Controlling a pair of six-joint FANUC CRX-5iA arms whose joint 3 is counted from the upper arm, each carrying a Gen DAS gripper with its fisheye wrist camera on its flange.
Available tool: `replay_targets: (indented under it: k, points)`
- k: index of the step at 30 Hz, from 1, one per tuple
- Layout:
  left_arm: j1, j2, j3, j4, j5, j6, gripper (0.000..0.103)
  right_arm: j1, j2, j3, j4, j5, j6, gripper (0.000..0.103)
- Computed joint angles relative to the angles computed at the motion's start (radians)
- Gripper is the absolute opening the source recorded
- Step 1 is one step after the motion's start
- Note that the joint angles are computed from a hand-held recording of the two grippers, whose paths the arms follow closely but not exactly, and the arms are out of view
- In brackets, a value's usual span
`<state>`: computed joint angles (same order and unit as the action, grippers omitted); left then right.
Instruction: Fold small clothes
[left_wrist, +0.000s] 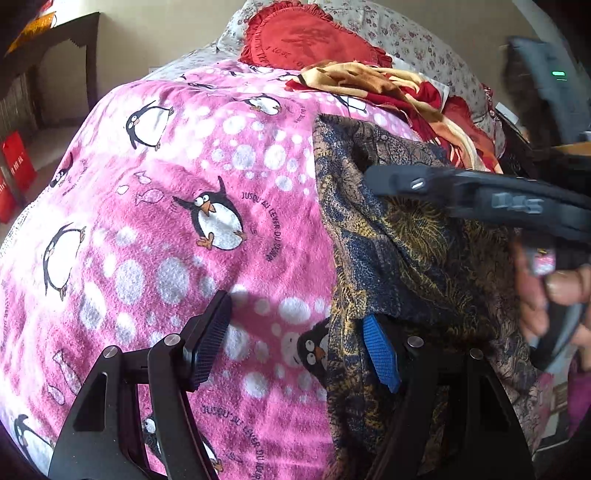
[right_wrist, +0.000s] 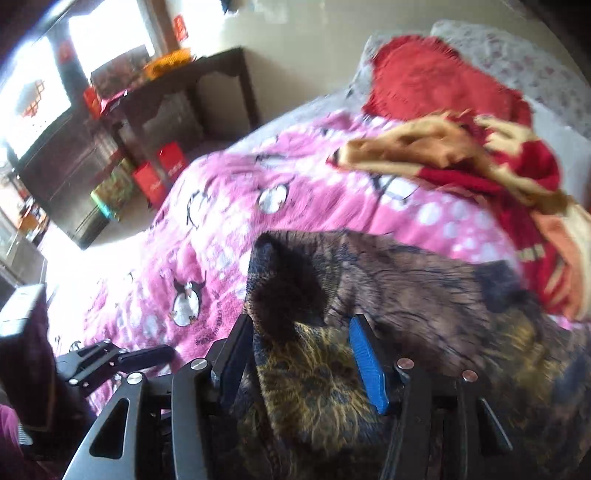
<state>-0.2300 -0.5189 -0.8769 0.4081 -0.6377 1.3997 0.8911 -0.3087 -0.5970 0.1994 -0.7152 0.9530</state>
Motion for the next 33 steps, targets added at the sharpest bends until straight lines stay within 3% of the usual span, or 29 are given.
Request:
replay_targets:
  k: [2, 4, 5, 9, 12, 15, 16, 19, 21, 23, 27, 30, 33]
  points:
    - [0.011, -0.021, -0.018, 0.012, 0.004, -0.023, 0.070, -0.015, 0.056, 0.031, -0.041, -0.024, 0.056, 0.018]
    - [0.033, -0.051, -0.057, 0.073, 0.011, -0.086, 0.070, -0.005, 0.047, 0.011, -0.003, -0.017, 0.027, 0.005]
    - [0.044, -0.068, -0.076, 0.102, 0.014, -0.113, 0.070, -0.007, 0.025, 0.001, -0.010, 0.010, 0.030, 0.004]
    - [0.071, -0.108, -0.123, 0.168, 0.025, -0.168, 0.070, 0.005, 0.000, -0.035, 0.130, 0.124, -0.108, 0.004]
    - [0.086, -0.126, -0.115, 0.137, 0.001, -0.151, 0.070, -0.007, 0.066, -0.033, 0.217, 0.158, -0.207, 0.004]
    - [0.103, -0.144, -0.089, 0.076, -0.040, -0.118, 0.070, -0.032, 0.071, -0.053, 0.176, 0.213, -0.224, 0.005]
    - [0.109, -0.153, -0.081, 0.054, -0.050, -0.105, 0.070, -0.032, 0.059, -0.056, 0.151, 0.220, -0.229, 0.010]
    - [0.129, -0.184, -0.061, 0.006, -0.074, -0.078, 0.070, 0.006, -0.066, -0.121, 0.209, 0.161, -0.329, 0.041]
    - [0.122, -0.188, -0.050, -0.005, -0.067, -0.081, 0.070, 0.064, -0.200, -0.207, 0.293, 0.118, -0.430, 0.043]
    - [0.093, -0.164, -0.023, -0.040, -0.044, -0.057, 0.070, 0.136, -0.289, -0.235, 0.287, 0.001, -0.462, 0.043]
    - [0.009, -0.076, 0.040, -0.097, -0.005, 0.002, 0.070, 0.227, -0.349, -0.307, 0.323, -0.153, -0.588, 0.043]
    - [-0.067, 0.048, 0.124, -0.211, -0.008, 0.117, 0.070, 0.189, -0.334, -0.332, 0.264, -0.152, -0.613, 0.043]
    - [-0.135, 0.170, 0.221, -0.354, -0.073, 0.238, 0.070, 0.195, -0.424, -0.354, 0.243, -0.179, -0.653, 0.043]
